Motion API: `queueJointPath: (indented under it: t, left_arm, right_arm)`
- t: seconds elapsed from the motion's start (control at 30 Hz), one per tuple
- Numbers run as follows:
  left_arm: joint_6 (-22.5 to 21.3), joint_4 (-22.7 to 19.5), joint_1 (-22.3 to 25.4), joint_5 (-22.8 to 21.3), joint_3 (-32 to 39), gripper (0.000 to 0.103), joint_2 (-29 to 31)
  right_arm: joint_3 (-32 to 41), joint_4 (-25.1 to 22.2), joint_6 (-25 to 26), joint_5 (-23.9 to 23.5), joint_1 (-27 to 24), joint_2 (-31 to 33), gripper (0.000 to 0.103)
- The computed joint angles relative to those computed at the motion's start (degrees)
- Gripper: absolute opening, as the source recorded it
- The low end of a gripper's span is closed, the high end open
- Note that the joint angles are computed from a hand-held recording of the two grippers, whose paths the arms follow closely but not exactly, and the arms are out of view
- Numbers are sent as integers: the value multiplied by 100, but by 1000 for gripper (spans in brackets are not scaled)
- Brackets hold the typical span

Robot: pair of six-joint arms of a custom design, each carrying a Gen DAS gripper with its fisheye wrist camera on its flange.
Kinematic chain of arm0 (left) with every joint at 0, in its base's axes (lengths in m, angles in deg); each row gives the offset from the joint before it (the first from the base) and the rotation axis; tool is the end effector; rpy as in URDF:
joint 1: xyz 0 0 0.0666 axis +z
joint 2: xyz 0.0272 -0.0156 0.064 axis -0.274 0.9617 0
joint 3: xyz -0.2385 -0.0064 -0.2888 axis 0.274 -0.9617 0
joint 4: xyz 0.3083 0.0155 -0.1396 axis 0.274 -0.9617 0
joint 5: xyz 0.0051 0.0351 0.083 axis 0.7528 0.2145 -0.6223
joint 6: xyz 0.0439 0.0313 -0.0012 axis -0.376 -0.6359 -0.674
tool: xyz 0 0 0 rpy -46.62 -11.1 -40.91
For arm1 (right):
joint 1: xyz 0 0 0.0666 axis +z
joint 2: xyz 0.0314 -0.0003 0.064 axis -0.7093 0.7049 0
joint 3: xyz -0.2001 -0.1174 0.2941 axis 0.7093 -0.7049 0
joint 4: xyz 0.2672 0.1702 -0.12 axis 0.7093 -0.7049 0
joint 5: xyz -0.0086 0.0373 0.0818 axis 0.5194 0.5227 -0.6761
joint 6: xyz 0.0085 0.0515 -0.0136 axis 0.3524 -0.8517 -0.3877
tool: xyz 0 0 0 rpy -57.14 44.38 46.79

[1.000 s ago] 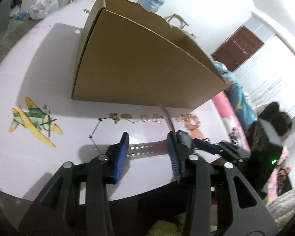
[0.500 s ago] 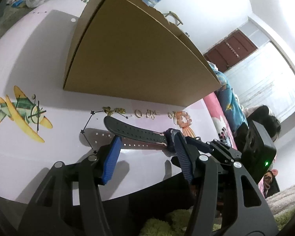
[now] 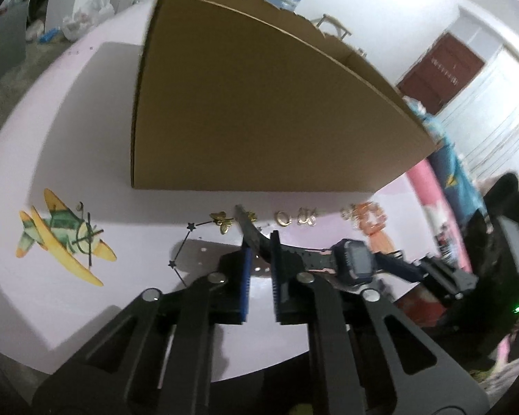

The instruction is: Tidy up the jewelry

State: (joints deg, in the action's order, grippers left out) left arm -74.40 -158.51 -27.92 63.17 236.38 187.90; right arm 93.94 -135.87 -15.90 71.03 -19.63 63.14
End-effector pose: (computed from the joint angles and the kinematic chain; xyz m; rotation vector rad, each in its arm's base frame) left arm 0.6302 -0.1543 0.4287 0.5143 2.4903 -0.8012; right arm 0.5160 0.2374 0.4268 -0.0828 2.5370 0.0100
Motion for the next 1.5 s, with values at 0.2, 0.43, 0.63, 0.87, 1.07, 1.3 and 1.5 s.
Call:
queueJointPath:
  t: [0.2, 0.43, 0.63, 0.87, 1.07, 1.3, 1.5]
  left_arm:
    - [-824, 591, -320, -1115, -1027, 3, -674]
    - [-1300, 687, -442, -1764, -1618, 3, -1076]
    - [-1310, 519, -483, -1969, -1443, 3, -978]
    - [-1321, 192, -556, -2191, -1024, 3, -766]
    - [-1203, -86, -685, -2331, -499, 4, -469]
    - [-1162, -375, -673, -2272, 23, 4, -203]
    - [-1190, -409, -654, -2267, 77, 4, -180]
  right_arm:
    - [-68, 43, -215, -236, -96, -112, 48]
    - [-728, 172, -1078, -255, -284, -783, 48]
    - [-887, 60, -1702, -229, -623, -872, 39]
    - [-823, -44, -2080, -521, -802, -670, 30]
    - [-700, -79, -2079, -632, -774, -566, 22]
    - [-724, -36, -2211, -676, -759, -627, 22]
    - [-803, 22, -2286, -665, -736, -691, 22]
